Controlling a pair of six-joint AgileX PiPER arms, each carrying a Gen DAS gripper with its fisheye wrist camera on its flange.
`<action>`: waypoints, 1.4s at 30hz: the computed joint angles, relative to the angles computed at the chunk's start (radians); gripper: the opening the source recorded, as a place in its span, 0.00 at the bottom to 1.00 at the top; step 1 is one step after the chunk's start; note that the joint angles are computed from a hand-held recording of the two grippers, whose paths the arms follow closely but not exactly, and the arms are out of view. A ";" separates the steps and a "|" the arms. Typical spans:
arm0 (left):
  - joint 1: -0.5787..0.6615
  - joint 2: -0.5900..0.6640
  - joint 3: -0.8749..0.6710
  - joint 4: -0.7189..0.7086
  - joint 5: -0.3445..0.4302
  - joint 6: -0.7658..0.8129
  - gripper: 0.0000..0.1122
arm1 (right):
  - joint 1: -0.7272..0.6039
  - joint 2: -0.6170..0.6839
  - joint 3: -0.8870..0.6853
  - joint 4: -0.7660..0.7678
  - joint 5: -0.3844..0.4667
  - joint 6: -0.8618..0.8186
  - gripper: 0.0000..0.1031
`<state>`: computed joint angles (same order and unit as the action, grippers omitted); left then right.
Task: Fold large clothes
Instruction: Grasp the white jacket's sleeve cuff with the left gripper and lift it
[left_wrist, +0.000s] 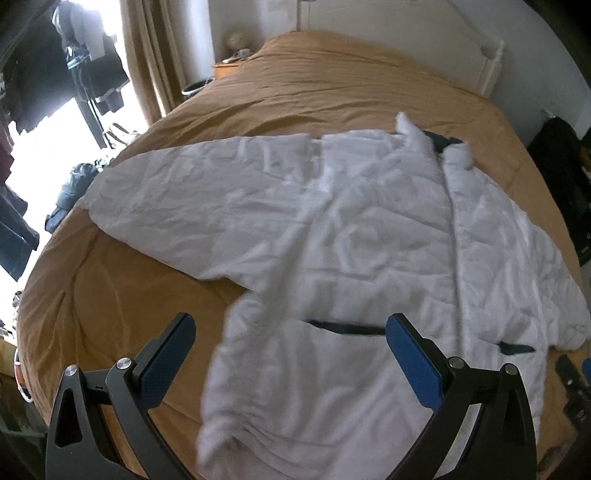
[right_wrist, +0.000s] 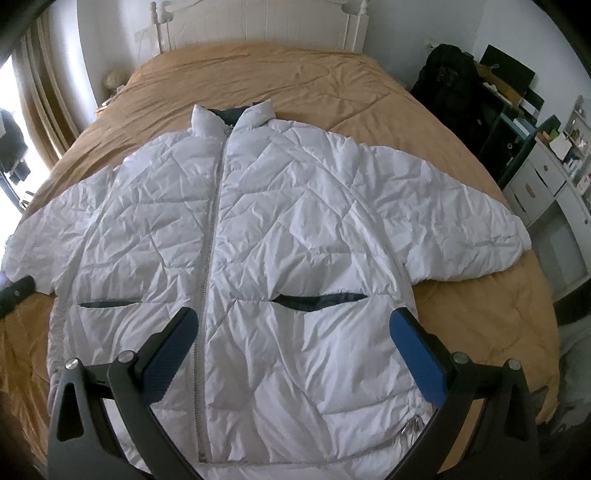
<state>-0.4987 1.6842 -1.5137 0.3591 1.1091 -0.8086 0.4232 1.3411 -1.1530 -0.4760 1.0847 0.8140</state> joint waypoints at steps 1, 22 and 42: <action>0.036 -0.004 0.020 0.005 -0.023 0.040 0.91 | -0.004 0.011 -0.004 -0.004 -0.002 -0.001 1.00; 1.009 0.578 -0.368 -0.659 -0.196 0.695 0.90 | -0.159 0.233 -0.071 0.073 -0.074 -0.287 1.00; 0.980 0.332 -0.389 -0.936 -0.236 0.769 0.05 | -0.427 0.186 0.090 0.267 -0.327 -0.328 1.00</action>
